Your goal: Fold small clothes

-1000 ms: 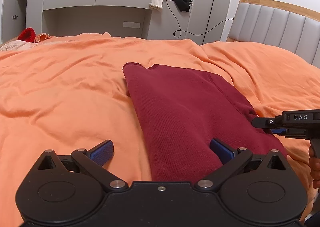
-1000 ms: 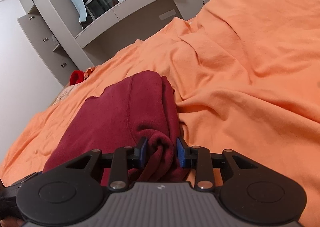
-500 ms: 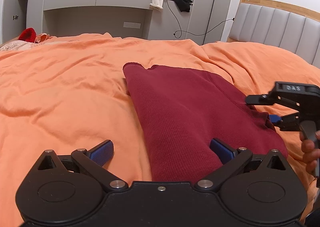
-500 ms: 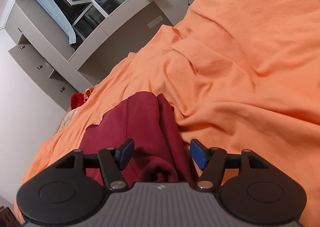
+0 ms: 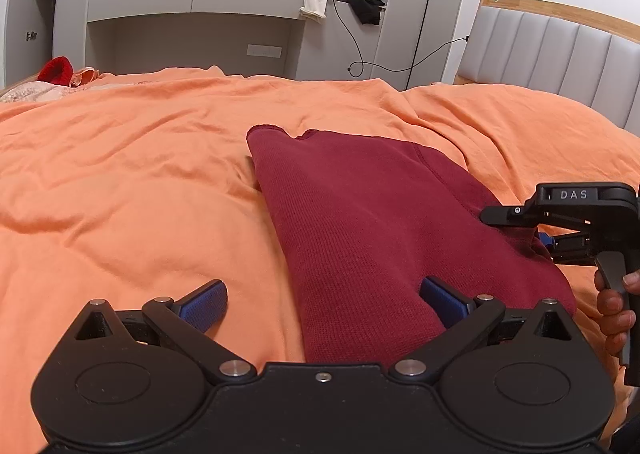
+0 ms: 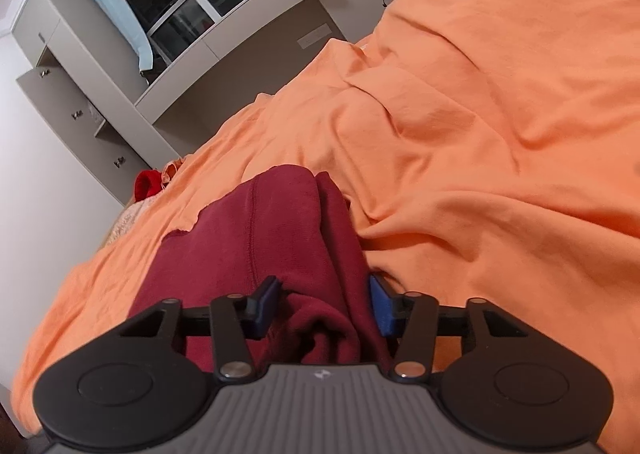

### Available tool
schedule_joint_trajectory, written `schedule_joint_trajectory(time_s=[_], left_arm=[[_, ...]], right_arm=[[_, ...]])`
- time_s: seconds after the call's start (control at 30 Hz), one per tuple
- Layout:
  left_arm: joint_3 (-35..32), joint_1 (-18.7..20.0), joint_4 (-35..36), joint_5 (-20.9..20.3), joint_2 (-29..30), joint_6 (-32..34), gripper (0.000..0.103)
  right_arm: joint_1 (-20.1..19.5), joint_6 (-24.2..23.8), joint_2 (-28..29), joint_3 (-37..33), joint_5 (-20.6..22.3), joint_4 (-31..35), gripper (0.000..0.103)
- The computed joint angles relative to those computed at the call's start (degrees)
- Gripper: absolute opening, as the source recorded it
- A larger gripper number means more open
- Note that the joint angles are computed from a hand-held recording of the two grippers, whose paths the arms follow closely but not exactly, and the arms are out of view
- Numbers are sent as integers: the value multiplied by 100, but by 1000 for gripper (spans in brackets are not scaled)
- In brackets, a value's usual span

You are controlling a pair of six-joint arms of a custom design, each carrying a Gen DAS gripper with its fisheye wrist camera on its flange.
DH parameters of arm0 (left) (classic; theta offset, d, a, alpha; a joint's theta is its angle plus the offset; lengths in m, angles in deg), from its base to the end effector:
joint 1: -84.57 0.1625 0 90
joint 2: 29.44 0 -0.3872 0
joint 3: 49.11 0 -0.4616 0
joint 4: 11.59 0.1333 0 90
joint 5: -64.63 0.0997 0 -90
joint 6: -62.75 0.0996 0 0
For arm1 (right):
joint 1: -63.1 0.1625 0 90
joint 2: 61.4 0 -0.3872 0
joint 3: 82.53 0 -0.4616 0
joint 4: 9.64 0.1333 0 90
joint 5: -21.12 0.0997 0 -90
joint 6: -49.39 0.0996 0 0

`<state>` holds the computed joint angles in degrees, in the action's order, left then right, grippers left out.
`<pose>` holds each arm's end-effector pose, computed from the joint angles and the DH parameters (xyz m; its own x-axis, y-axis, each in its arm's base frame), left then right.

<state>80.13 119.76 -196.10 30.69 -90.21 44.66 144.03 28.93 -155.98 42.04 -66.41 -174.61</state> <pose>-0.2617 -0.4487 0.0648 -0.8168 0.0734 -0.5722 0.5057 0.5687 -0.6488 0.0555 -0.5251 0.3178 -0.9678 -0.1248 0.2185 -0.2421 0.6990 -0.6729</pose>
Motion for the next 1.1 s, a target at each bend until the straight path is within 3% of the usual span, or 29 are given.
schedule_joint_trajectory(time_s=[0.3,0.4,0.53,0.67,0.87,1.0,1.1], left_arm=[[19,1,-36,-49,-54,67,103],[62,109,-42,-424,-306,106,102],[70,425,-71,-1054,-576,-482,102],[-60,705,-44,-1383,-536,-753,103],[-324,839,287,-1547,-388,-644,102],[-420,893,400,-1713,-373,-721,87],[-527,886,492,-1734,-313,-894,68]], right_arm=[[15,-128,-6,37,-56,-89,50],[21,-185,-6,48,-72,-118,50],[42,-260,16,70,-124,-208,50],[98,-448,42,152,-221,-443,50],[65,-593,17,256,-128,-611,50],[67,-499,8,294,-79,-677,46],[100,-354,59,292,-89,-774,40]])
